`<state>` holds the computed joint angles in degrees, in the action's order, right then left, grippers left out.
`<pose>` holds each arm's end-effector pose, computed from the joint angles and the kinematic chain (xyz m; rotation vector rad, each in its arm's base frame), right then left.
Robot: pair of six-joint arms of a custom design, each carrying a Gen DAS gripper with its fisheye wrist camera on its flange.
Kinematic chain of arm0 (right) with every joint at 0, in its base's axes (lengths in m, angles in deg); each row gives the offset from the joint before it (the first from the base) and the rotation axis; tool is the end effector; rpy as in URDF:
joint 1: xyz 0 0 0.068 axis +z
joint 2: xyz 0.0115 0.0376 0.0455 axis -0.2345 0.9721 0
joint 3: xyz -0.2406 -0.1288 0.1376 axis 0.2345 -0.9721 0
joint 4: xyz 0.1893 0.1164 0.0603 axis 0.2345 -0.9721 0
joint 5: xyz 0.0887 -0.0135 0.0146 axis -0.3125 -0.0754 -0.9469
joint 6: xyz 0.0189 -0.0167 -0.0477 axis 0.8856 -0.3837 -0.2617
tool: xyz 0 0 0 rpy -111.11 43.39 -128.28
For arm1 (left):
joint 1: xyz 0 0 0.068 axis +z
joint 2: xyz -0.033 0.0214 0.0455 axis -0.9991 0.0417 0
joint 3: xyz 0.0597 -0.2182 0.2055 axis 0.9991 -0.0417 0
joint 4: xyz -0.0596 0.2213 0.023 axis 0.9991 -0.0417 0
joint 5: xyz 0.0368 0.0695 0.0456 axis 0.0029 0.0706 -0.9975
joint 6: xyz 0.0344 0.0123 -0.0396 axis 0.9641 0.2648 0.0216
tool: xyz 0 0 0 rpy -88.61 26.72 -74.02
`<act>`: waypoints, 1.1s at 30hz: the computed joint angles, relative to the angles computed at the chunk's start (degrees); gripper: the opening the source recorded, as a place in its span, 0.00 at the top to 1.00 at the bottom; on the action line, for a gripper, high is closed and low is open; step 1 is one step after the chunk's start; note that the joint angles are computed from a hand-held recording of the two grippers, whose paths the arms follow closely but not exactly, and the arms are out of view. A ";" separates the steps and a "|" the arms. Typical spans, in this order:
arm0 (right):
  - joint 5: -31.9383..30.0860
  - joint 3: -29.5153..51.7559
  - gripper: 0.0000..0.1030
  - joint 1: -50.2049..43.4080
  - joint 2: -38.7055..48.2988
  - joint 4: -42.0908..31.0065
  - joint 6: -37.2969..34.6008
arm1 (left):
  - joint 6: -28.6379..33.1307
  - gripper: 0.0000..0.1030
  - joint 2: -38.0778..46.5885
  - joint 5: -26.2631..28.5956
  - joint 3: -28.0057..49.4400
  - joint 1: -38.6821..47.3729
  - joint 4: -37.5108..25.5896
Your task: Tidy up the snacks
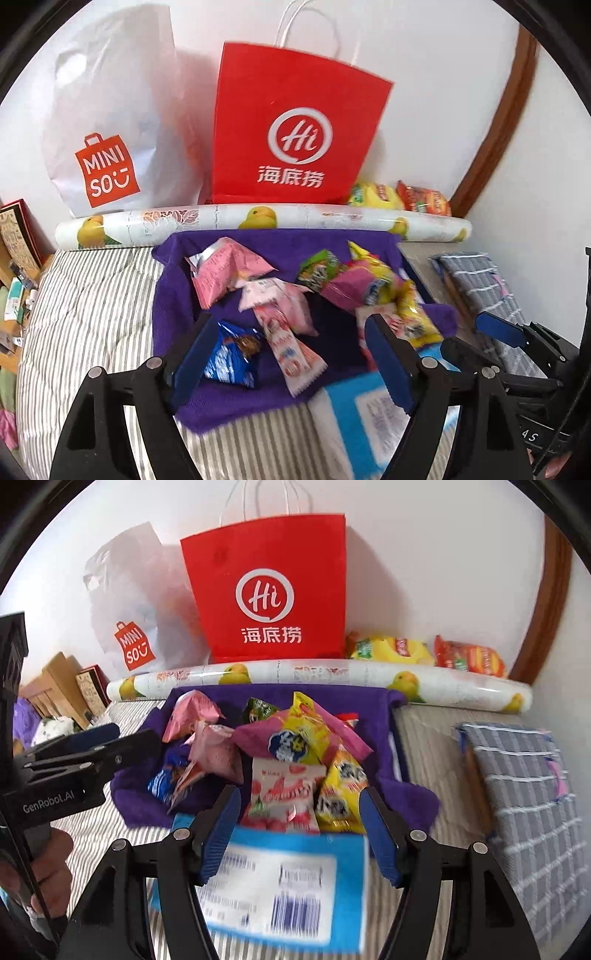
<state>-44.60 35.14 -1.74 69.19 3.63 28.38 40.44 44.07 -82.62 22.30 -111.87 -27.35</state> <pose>0.3268 0.0741 0.2583 -0.4282 2.3915 0.2460 0.2731 -0.1160 0.2742 -0.1383 2.3480 -0.2249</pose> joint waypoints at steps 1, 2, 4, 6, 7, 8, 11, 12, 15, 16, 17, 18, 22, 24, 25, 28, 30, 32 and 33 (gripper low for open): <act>0.21 -0.93 0.36 -0.15 -1.79 -0.66 0.14 | -0.38 0.18 -1.18 -0.27 -0.45 -0.84 -0.50; 0.10 -2.02 0.33 -0.54 -4.00 -1.61 0.43 | -0.82 0.17 -2.94 -1.01 -1.11 -2.37 -1.48; -0.43 -3.78 0.25 -1.54 -7.73 -3.17 1.14 | -1.45 0.13 -5.55 -2.91 -1.65 -5.34 -3.96; -0.65 -6.38 0.15 -2.38 -12.69 -4.63 1.41 | -2.67 0.11 -8.43 -5.74 -1.96 -9.13 -7.22; -0.64 -7.70 0.14 -2.64 -15.07 -4.87 1.27 | -4.21 0.11 -9.77 -7.46 -1.97 -11.09 -9.22; -0.18 -9.57 0.13 -2.94 -18.53 -5.15 1.26 | -5.60 0.10 -11.15 -8.66 -2.28 -12.54 -10.65; 0.88 -12.11 0.10 -4.05 -25.99 -7.97 1.63 | -10.53 0.09 -14.85 -11.94 -3.00 -17.39 -14.81; 0.66 -12.54 0.10 -4.60 -27.97 -9.07 1.60 | -12.04 0.09 -15.93 -13.26 -3.14 -19.34 -16.32; 3.56 -14.11 0.04 -4.75 -35.40 -13.65 2.58 | -18.18 0.09 -18.40 -19.44 -3.01 -27.17 -22.36; 4.41 -14.69 0.04 -4.64 -37.51 -14.46 2.59 | -21.14 0.09 -19.21 -22.01 -2.89 -30.23 -24.68; 5.05 -15.21 0.03 -4.57 -39.60 -15.49 2.51 | -24.09 0.09 -19.58 -24.33 -2.49 -33.14 -27.02; 4.81 -15.59 0.03 -5.00 -42.32 -17.58 2.10 | -26.88 0.09 -19.71 -26.33 -2.00 -35.65 -29.45; 2.98 -15.52 0.03 -6.37 -49.08 -24.04 1.44 | -42.75 0.09 -17.18 -35.26 2.76 -48.01 -44.07; 0.66 -15.20 0.03 -8.78 -52.68 -27.70 0.53 | -50.61 0.09 -15.38 -38.24 5.38 -53.68 -51.23; -0.16 -15.10 0.03 -9.63 -53.98 -28.97 0.33 | -53.31 0.09 -14.90 -39.10 6.22 -55.57 -53.52; -4.27 -14.44 0.03 -14.94 -57.84 -33.24 -2.47 | -62.50 0.09 -12.44 -41.25 9.15 -61.41 -60.87; -6.26 -13.77 0.03 -18.28 -59.84 -35.76 -4.51 | -66.95 0.09 -10.65 -41.74 10.99 -64.01 -64.55; -11.98 -13.02 0.03 -25.63 -60.69 -38.62 -9.10 | -70.53 0.09 -9.01 -42.38 12.53 -66.19 -67.33; -15.15 -12.65 0.03 -29.54 -60.71 -40.11 -11.75 | -71.43 0.09 -8.52 -42.55 12.99 -66.78 -68.03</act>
